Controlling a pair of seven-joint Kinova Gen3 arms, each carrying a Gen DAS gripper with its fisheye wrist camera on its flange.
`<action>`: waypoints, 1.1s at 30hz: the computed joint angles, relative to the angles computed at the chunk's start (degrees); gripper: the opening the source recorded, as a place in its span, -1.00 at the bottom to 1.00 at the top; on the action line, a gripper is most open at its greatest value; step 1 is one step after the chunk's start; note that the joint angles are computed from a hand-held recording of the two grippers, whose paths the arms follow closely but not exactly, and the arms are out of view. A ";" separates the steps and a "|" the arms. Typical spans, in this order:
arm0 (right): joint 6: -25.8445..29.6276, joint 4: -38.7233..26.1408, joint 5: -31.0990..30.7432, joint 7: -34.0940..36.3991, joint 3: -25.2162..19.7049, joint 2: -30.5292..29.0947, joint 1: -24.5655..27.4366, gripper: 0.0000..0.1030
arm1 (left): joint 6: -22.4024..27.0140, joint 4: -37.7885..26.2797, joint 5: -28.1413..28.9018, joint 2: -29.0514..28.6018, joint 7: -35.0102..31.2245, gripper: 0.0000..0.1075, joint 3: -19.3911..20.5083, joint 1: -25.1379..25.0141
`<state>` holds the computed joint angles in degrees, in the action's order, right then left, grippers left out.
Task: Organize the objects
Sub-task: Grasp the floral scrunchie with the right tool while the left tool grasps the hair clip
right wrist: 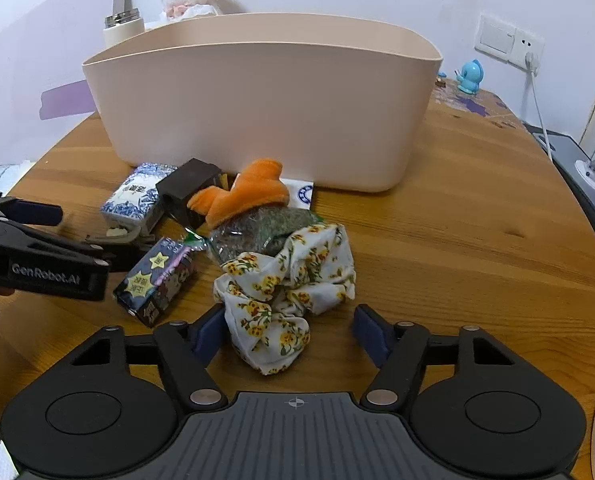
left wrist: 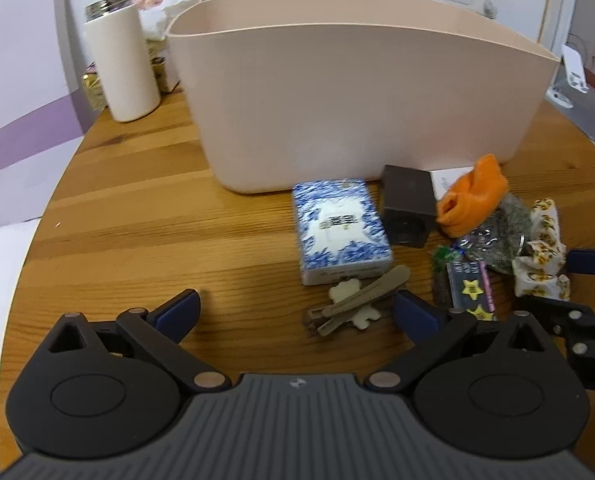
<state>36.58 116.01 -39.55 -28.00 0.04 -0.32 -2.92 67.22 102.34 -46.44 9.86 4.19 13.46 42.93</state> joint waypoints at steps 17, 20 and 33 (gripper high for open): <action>4.43 0.92 -5.42 6.20 3.53 -3.10 2.09 -0.78 | -6.44 3.10 -1.04 -4.73 0.98 -0.83 3.14 -1.07; 4.79 0.56 -7.22 7.57 4.48 -3.96 2.35 -0.78 | -4.32 1.95 -0.86 -4.30 0.30 -0.83 3.28 -0.23; 4.53 -3.24 -16.50 12.50 5.92 -4.58 1.60 -0.78 | 5.26 -0.45 -5.98 -7.27 3.24 -0.84 5.96 1.70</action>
